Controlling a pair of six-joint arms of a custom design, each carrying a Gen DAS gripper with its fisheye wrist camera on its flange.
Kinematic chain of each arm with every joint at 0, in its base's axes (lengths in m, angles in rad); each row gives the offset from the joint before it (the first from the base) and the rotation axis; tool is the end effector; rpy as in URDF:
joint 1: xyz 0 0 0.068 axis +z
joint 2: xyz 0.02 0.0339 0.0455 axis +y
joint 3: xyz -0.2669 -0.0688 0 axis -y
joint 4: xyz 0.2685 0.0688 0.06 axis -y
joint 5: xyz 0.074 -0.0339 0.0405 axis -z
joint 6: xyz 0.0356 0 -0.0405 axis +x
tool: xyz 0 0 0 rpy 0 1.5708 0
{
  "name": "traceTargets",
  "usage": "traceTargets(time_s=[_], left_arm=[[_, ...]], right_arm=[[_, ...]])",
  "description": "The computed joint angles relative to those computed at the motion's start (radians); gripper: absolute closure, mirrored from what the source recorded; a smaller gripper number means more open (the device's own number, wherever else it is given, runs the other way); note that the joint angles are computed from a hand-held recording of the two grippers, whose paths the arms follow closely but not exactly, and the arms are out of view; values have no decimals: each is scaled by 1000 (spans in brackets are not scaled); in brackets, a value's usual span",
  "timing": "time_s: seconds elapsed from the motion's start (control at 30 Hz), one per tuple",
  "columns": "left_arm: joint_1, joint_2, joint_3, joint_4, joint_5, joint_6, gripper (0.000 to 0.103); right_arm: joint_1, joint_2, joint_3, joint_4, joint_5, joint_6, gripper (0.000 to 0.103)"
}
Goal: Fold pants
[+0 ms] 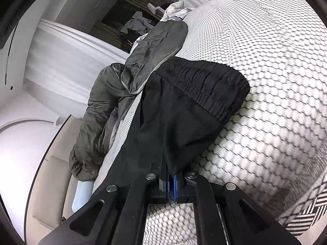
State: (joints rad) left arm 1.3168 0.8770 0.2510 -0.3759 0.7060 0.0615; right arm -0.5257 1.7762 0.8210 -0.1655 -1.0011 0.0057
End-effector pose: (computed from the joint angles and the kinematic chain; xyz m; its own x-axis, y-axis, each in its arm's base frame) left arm 0.0617 0.1457 0.1248 -0.2512 -0.7814 -0.5713 -0.6345 0.5786 -0.5125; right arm 0.2910 -0.1342 0.1063 -0.7791 0.4555 -0.4307 -0.0418 0.6478 0.7607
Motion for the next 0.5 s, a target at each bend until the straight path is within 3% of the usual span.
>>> traceTargets(time_s=[0.1, 0.13, 0.17, 0.23, 0.3, 0.4, 0.43, 0.5], left_arm=[[-4, -20, 1, -34, -31, 27, 98], [-4, -19, 0, -37, -32, 25, 98], [-2, -25, -1, -42, -31, 24, 98], [16, -66, -1, -79, -13, 31, 98], [45, -147, -3, -143, -10, 44, 96], [91, -273, 1, -271, 3, 102, 71], [105, -312, 5, -313, 13, 115, 56], [118, -377, 13, -384, 37, 132, 43]], right_arm=[[-11, 1, 9, -47, 3, -29, 96], [-9, 0, 17, -70, 31, -42, 83], [-2, -10, 16, -70, 73, -31, 64], [-20, -5, 12, -38, 66, 13, 53], [-39, 17, 24, -21, 33, 51, 51], [-61, 72, 61, 9, 4, 131, 48], [-60, 108, 87, 23, -16, 160, 48], [-46, 153, 125, 46, -8, 202, 51]])
